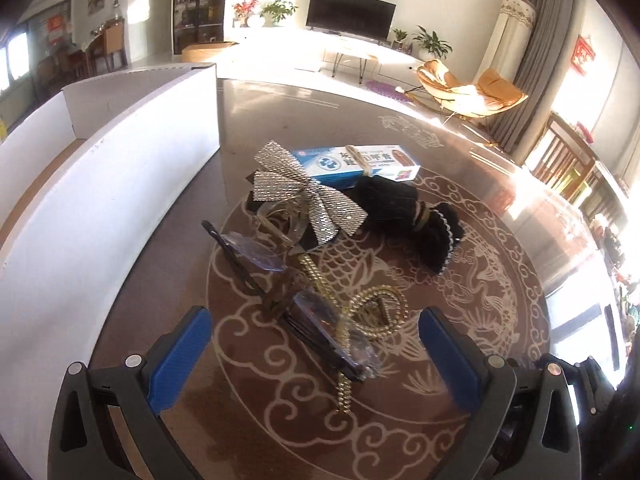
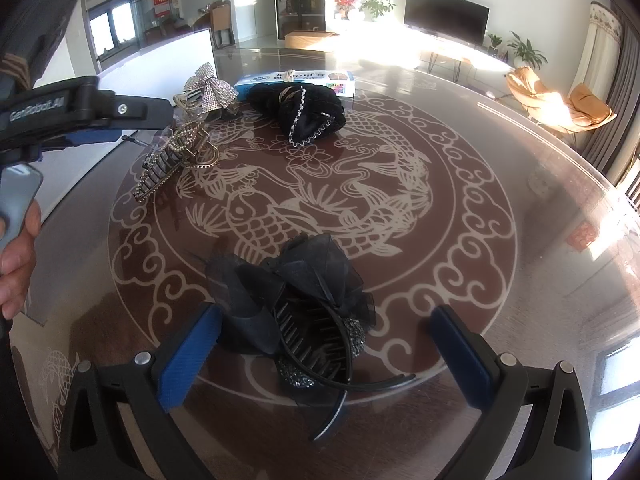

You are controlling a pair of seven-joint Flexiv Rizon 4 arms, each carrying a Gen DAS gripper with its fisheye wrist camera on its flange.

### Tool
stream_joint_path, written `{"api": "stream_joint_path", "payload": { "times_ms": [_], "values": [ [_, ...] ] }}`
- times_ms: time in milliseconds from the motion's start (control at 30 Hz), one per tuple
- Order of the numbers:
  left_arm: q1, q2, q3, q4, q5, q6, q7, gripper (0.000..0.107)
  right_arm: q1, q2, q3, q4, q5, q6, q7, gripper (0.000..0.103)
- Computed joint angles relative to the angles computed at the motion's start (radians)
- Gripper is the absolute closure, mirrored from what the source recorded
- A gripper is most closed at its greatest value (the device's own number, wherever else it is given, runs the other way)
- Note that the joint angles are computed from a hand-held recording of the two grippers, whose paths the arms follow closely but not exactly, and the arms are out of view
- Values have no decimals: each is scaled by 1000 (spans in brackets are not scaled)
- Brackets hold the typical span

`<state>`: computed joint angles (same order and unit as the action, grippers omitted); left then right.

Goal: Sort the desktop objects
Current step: 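Lift the black headband with the right tool while the left tool approaches the rimless glasses, then grasp the rimless glasses at the brown cord with the left tool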

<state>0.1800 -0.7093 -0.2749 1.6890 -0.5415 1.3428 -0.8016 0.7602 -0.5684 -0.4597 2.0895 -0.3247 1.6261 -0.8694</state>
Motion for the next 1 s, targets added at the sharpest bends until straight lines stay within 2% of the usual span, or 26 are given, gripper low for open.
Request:
{"api": "stream_joint_path", "payload": {
  "times_ms": [33, 67, 133, 167, 267, 333, 533, 700, 733, 767, 800, 833, 867, 1000],
  "values": [
    [-30, -12, 55, -25, 22, -17, -47, 4, 0, 0, 0, 0, 0, 0, 0, 0],
    [-32, -18, 77, -34, 42, -29, -83, 4, 0, 0, 0, 0, 0, 0, 0, 0],
    [-3, -10, 65, -3, 2, -18, -89, 4, 0, 0, 0, 0, 1, 0, 0, 0],
    [17, -1, 53, 21, -11, -4, -92, 4, 1, -1, 0, -1, 1, 0, 0, 0],
    [130, 26, -74, 110, -86, 67, -15, 4, 1, 0, -1, 0, 1, 0, -1, 0],
    [145, 32, -86, 125, -92, 69, 1, 4, 1, -1, -1, -1, 1, 0, -1, 0],
    [61, -13, 14, 22, -40, -12, -49, 4, 1, -1, 0, -1, 2, 0, -1, 0],
    [-61, -77, 161, -121, 89, -100, -137, 4, 1, -1, 0, -1, 2, 0, -2, 0],
    [-82, -88, 186, -137, 120, -84, -152, 8, 1, -1, 0, -1, 2, 0, -2, 0],
    [-95, -93, 199, -136, 148, -37, -156, 35, 1, -1, 0, -1, 2, 0, -2, 0],
    [-86, -96, 184, -135, 165, -11, -139, 56, 1, -1, 0, -1, 2, 0, -2, 0],
    [-55, -89, 142, -123, 160, -11, -103, 68, 1, -1, 0, -1, 2, 0, -2, 0],
    [-45, -84, 133, -119, 171, -18, -92, 84, 1, 0, 0, -1, 2, 0, -1, 0],
    [67, -13, 17, 15, 113, -16, 14, 86, 1, -1, 0, -1, 2, 0, -2, 0]
  ]
}}
